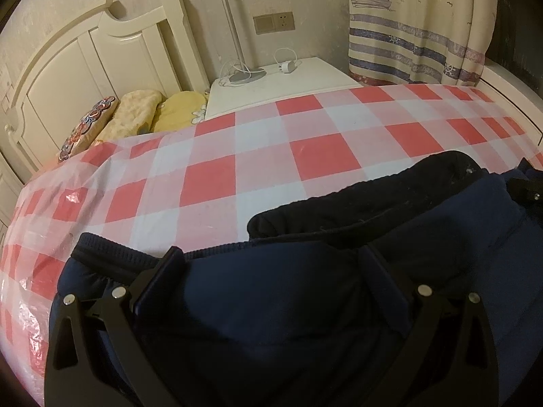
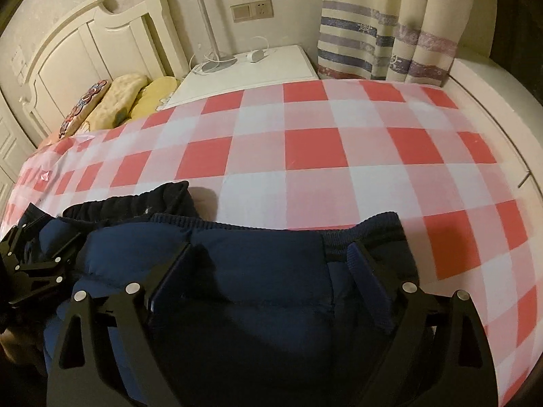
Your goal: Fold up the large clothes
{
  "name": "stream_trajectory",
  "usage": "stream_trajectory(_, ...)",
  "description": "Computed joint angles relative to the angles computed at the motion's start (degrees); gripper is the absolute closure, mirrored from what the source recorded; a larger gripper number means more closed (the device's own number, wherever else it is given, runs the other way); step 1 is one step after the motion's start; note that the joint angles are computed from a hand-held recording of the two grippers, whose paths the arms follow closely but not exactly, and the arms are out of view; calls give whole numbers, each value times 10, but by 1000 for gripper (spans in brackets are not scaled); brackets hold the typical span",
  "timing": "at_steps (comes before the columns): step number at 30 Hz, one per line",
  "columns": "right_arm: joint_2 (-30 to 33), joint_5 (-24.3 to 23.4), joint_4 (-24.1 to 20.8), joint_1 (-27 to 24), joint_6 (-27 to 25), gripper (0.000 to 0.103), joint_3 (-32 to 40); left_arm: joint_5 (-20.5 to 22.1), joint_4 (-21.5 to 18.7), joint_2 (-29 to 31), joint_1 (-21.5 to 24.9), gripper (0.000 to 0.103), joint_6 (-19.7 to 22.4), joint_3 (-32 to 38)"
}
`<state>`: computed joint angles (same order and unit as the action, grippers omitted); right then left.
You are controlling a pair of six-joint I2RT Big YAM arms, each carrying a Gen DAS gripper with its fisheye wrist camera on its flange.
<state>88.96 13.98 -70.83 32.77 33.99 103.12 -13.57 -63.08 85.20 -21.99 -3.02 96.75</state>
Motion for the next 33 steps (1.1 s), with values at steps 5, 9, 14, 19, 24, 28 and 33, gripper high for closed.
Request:
stream_trajectory(5,-7,-6,18,-1,4,16,-18,-1,0,0,0,2,0,0)
stream_trajectory(9,-14,-14,25,-4,6,16,-27,-1,0,0,0,2,1,0)
stream_trajectory(14,-12,-13,26,-5,6,17,-24,-2,4,-6,1,2,1,-1)
stream_trajectory(19,-12,-3,21,-2,5,17,-22,46,-8,-45,38,2,-22,-9)
stream_trajectory(24,-15,-8,25,-4,7,17,-27,131,-80,-40,124,2,-36,-14)
stream_trajectory(28,-13,-9,23,-5,7,17,-24,143,-78,-30,127,2,-42,-13)
stream_trajectory(33,-10,-13,17,-6,7,17,-18,137,-61,-42,125,2,-52,-28)
